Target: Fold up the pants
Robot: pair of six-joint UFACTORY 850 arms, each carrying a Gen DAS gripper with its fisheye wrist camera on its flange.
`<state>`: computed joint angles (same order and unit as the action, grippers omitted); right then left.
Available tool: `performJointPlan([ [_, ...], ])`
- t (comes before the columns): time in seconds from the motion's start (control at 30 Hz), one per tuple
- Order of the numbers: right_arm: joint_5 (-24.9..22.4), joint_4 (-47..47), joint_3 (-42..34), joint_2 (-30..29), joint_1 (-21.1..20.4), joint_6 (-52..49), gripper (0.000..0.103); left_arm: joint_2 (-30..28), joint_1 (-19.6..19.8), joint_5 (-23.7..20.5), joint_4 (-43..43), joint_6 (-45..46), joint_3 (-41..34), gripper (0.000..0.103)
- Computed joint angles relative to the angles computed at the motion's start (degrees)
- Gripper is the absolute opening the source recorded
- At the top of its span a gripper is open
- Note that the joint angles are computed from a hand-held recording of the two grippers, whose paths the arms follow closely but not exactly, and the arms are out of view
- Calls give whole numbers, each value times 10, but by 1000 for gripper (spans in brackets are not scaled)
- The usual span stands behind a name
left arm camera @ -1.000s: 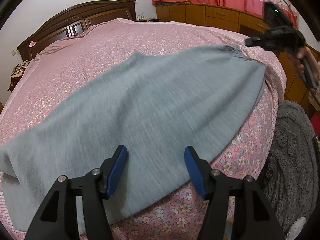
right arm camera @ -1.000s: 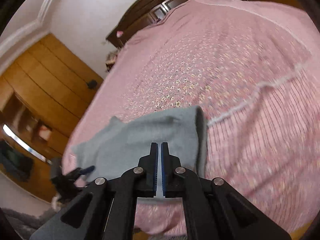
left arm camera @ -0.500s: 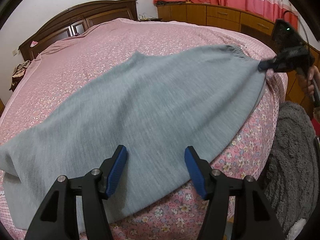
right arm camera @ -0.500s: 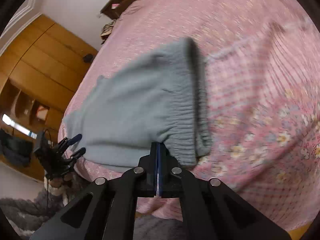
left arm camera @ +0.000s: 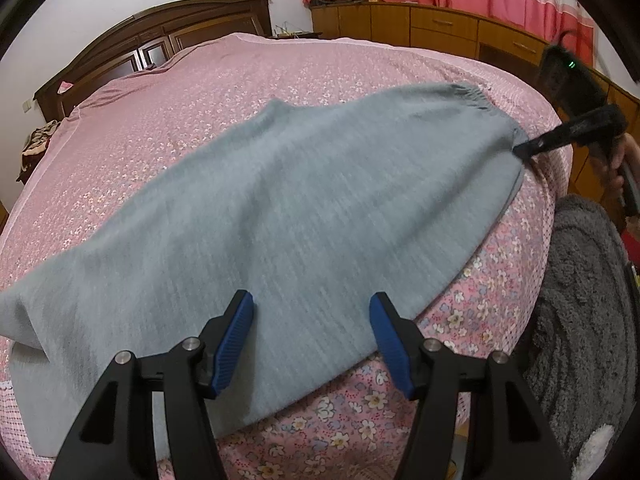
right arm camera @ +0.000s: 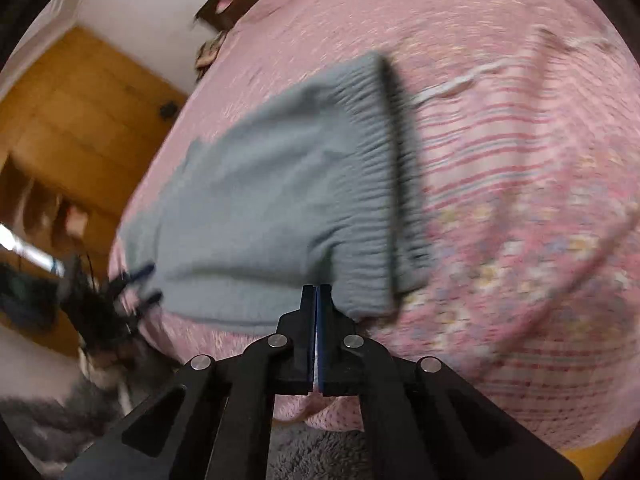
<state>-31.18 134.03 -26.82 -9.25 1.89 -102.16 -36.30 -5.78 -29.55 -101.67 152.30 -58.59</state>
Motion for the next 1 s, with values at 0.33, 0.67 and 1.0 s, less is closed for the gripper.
performJointPlan([
  [0.33,114,48,-35,35,68,-35,4,-2,1,1,-10,9,0,65],
  [0.67,140,-30,-56,23,75,27,4,-1,-1,1,-14,13,3,65],
  [1.0,137,-54,-101,23,73,30,4,-1,6,-10,56,-70,-10,65],
])
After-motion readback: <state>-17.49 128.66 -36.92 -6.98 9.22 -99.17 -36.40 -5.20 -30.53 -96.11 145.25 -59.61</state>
